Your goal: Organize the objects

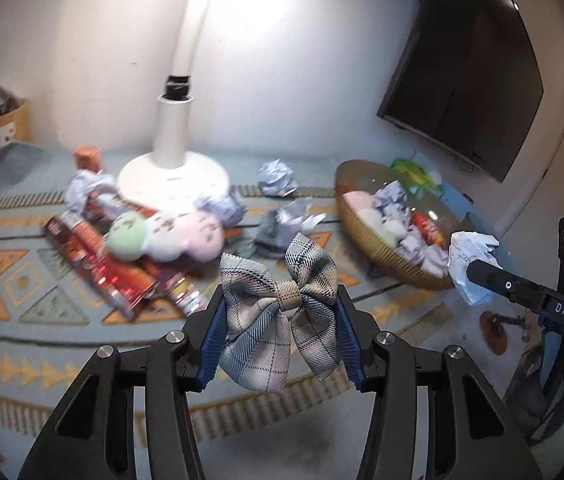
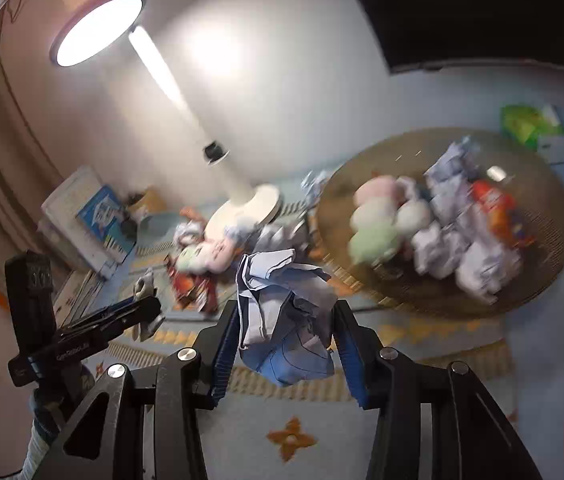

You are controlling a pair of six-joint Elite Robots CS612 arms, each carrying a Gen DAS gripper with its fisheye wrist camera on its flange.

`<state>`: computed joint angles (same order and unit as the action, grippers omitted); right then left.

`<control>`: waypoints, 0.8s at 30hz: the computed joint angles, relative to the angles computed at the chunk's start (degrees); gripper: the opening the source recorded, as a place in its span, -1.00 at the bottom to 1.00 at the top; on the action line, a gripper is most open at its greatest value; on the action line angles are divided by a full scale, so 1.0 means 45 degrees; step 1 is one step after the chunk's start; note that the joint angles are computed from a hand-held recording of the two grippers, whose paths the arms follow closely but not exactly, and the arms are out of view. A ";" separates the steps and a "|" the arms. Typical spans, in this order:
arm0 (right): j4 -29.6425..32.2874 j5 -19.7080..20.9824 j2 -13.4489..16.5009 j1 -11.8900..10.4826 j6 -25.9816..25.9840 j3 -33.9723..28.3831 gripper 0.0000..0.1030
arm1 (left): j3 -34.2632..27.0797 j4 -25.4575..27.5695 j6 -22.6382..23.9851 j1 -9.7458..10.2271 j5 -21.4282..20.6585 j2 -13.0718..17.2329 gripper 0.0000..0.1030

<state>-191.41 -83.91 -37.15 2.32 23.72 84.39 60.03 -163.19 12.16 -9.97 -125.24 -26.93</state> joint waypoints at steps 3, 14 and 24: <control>0.0269 -0.1895 -0.0340 -0.0267 0.0596 0.0119 -0.11 | -0.0713 0.0224 -0.0081 -0.0496 -0.0208 0.0209 -0.09; 0.3792 -0.3243 -0.0028 -0.0976 0.1440 -0.1514 0.24 | -0.3379 0.2088 -0.1326 -0.1470 -0.0960 0.1517 0.61; 0.2267 -0.3083 -0.0517 -0.0628 0.1162 -0.0278 0.28 | -0.1344 0.0462 -0.1763 -0.0502 -0.0940 0.0562 0.65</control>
<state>-181.21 -97.78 -39.48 -0.51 28.95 83.14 53.98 -161.11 4.23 -12.23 -129.47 -24.40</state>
